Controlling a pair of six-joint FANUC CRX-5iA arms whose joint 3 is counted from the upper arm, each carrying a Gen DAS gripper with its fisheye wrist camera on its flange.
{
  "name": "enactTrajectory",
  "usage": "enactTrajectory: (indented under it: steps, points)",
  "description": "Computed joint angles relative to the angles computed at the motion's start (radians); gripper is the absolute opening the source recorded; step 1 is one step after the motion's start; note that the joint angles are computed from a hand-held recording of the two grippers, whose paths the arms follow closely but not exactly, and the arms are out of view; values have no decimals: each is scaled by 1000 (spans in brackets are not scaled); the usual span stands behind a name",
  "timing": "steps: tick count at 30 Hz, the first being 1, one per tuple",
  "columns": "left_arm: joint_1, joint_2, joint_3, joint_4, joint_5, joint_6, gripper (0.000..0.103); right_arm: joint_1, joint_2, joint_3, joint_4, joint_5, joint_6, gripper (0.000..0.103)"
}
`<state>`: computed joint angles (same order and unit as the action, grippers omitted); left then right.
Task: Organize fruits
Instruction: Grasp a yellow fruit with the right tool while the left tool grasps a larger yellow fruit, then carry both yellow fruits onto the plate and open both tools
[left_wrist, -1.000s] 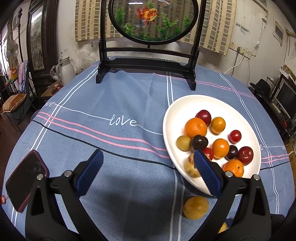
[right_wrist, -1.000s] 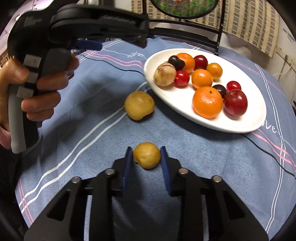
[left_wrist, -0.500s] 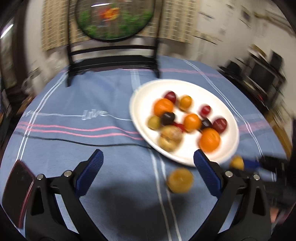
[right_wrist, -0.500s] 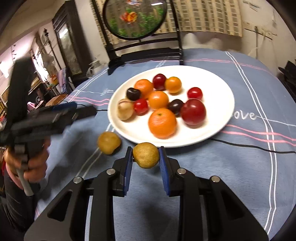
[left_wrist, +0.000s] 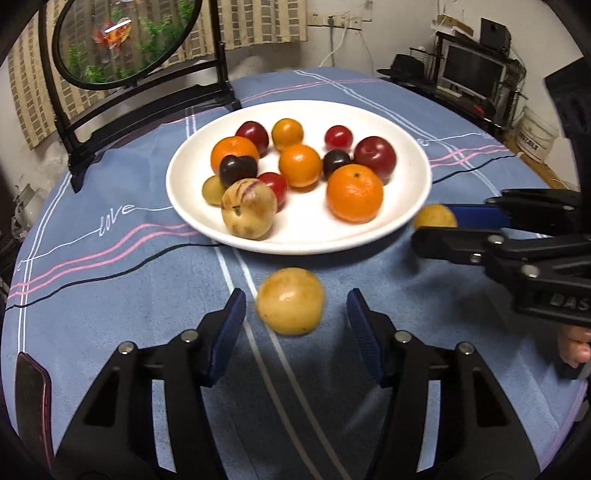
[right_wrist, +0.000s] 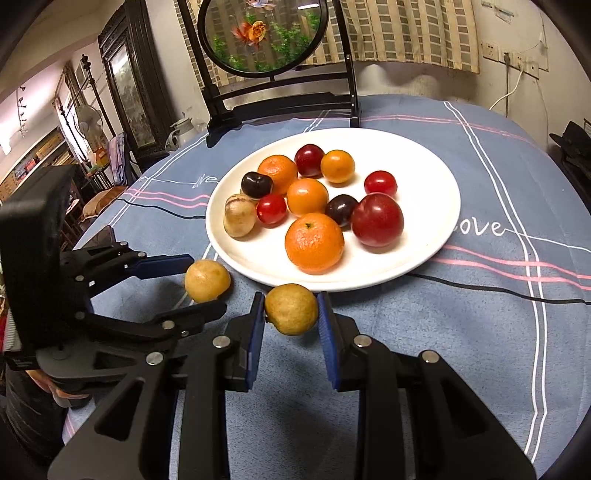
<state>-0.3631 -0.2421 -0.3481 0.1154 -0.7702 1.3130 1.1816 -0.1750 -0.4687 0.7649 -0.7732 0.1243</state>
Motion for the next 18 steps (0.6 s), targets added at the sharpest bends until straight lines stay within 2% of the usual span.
enactTrajectory:
  steps: [3,6,14,15,18]
  points:
    - [0,2,-4,-6,5,15,54,3,3,2,1,-7,6,29]
    - [7,6,-7,7,5,6,39,5,6,5,-2,-17,11,29]
    - [2,11,-3,-11,16,13,38,6,3,1,10,-22,0,29]
    - [8,10,-5,3,11,5,38,6,2,0,11,-22,1,29]
    - [48,-13,-50,136,12,-85,38,8,1,-1,14,-21,-1,29]
